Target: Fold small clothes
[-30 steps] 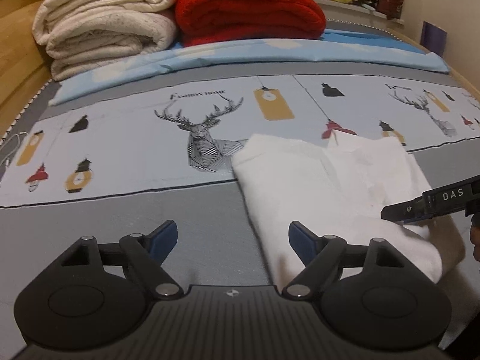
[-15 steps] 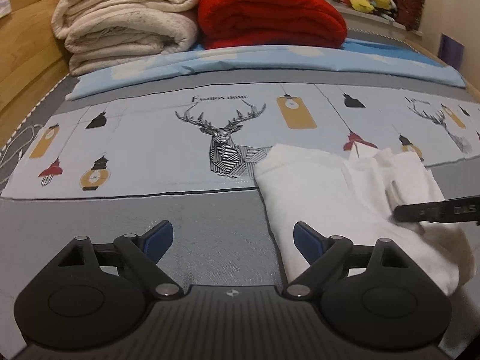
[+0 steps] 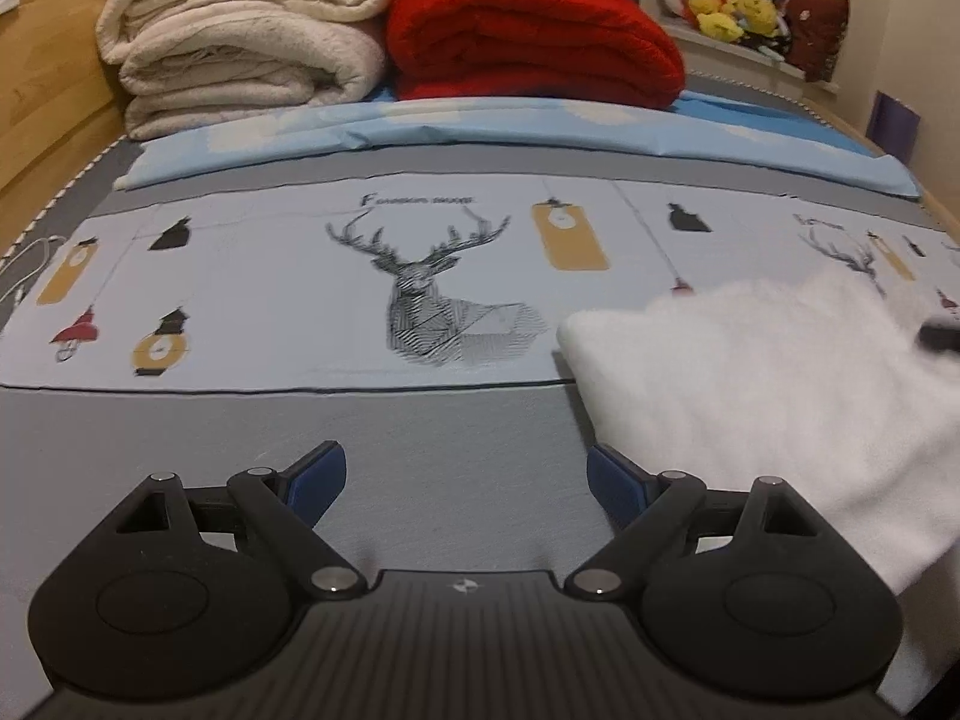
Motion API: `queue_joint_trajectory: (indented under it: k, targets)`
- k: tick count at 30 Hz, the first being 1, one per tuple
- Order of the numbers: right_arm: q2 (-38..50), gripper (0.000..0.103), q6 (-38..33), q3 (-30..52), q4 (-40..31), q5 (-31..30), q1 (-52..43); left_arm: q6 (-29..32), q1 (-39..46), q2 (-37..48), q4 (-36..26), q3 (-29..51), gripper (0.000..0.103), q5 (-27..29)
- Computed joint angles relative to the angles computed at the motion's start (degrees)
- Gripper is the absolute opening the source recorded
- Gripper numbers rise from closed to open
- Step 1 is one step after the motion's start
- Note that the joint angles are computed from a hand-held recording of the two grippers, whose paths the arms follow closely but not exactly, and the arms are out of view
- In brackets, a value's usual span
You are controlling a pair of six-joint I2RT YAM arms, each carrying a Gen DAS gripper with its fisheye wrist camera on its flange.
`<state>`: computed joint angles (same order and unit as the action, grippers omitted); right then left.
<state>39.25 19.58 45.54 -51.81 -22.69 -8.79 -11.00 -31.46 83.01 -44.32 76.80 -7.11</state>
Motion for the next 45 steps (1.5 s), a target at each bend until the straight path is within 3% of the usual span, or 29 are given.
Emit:
queue_joint_trajectory:
  k: [5, 10, 12, 14, 17, 20, 23, 25, 27, 29, 32, 37, 40, 42, 45]
  targets:
    - [6.8, 0.008, -7.5, -0.1, -9.2, 6.8, -7.0, -1.2, -1.0, 1.4, 0.4, 0.9, 0.078, 4.8]
    - [9.1, 0.014, -10.8, -0.4, -10.6, 2.8, -11.6, -1.4, -2.6, 2.2, 1.9, 0.8, 0.077, 13.4]
    - [9.4, 0.031, -10.4, -0.3, -10.0, 2.8, -12.2, -0.5, -3.7, 2.8, 2.1, 0.9, 0.077, 15.7]
    - [9.6, 0.042, -10.5, -0.1, -10.7, 0.6, -14.5, -0.3, -4.8, 3.7, 2.0, 1.1, 0.077, 16.7]
    - [9.5, 0.048, -11.2, 0.6, -13.8, -3.1, -16.1, -0.6, -6.1, 5.2, 1.4, 1.7, 0.077, 17.1]
    - [10.6, 0.065, -12.6, 0.7, -16.2, -2.8, -13.7, -1.2, -6.6, 6.5, 1.8, 2.3, 0.077, 17.2]
    - [11.2, 0.064, -13.1, -0.3, -17.1, 2.3, -6.9, -3.3, -6.3, 7.6, 2.0, 2.9, 0.077, 18.1]
    - [10.8, 0.052, -13.2, -0.9, -17.2, 4.1, -5.2, -4.2, -6.0, 8.9, 1.1, 3.7, 0.077, 19.3]
    - [10.5, 0.039, -14.6, -1.4, -17.5, 2.3, -7.2, -3.6, -6.4, 12.6, -3.9, 6.6, 0.077, 19.1]
    - [10.3, 0.037, -15.0, -2.0, -18.0, 3.0, -7.2, -1.7, -8.0, 18.2, -12.3, 10.6, 0.077, 15.3]
    - [10.3, 0.037, -15.2, -2.3, -19.3, 4.0, -6.6, -1.1, -8.2, 18.9, -13.6, 11.5, 0.077, 14.7]
    - [10.4, 0.044, -16.7, 0.3, -20.7, 2.6, -10.2, -7.9, -2.9, 14.5, -5.6, 8.5, 0.082, 23.0]
    - [8.9, 0.046, -16.9, 1.9, -19.4, -0.4, -14.8, -12.2, -0.8, 14.3, -2.9, 7.8, 0.085, 24.7]
    - [8.4, 0.056, -14.1, 1.4, -16.8, -1.1, -16.6, -15.2, -0.2, 16.0, -2.4, 9.1, 0.085, 25.1]
    - [9.8, 0.057, -9.1, -0.7, -12.9, -0.4, -14.9, -18.1, 0.1, 18.7, -2.4, 10.6, 0.085, 25.4]
